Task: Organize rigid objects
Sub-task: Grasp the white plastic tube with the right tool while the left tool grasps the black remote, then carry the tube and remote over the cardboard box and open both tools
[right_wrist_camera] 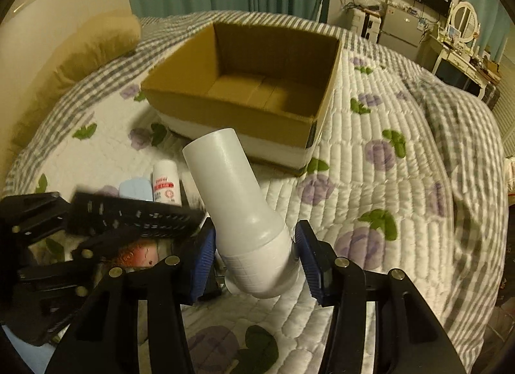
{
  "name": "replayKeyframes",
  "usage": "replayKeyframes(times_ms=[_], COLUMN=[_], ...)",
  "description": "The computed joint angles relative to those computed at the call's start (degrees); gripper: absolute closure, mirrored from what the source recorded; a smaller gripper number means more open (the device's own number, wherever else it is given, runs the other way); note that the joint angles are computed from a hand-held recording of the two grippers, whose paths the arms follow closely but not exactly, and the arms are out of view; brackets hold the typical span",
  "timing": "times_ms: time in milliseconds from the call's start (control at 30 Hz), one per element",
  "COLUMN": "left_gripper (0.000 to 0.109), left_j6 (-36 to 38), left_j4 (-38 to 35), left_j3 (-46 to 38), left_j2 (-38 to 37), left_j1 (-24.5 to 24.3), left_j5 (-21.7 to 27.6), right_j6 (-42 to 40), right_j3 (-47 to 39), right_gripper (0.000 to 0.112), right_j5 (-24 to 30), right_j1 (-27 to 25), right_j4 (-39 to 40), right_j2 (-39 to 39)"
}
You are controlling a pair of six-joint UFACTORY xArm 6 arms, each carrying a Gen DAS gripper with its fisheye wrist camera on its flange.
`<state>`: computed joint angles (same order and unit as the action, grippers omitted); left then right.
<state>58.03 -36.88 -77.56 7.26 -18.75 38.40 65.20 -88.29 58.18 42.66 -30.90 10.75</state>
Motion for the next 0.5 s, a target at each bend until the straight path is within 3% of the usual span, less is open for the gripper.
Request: replayKeyframes(times_ms=[300,500], left_gripper=[0.091,0.091], left_j6=[-1.3,-9.3], left_j4=[-3.6,3.3], left_j3=[-14.8,-34.9], left_j2=[5.0,17.1], left_j1=[1.1,-0.1], left_j5=[2.0,5.2], right_j6=[-1.5,-6.3], right_j3=[-8.6,-21.7], right_gripper=[0.063,0.063], right_j5=[5.5,9.0], right_j1=[-0.1,-2.5], right_j4=[-5.7,-8.1], right_j2=[1.2,7.1])
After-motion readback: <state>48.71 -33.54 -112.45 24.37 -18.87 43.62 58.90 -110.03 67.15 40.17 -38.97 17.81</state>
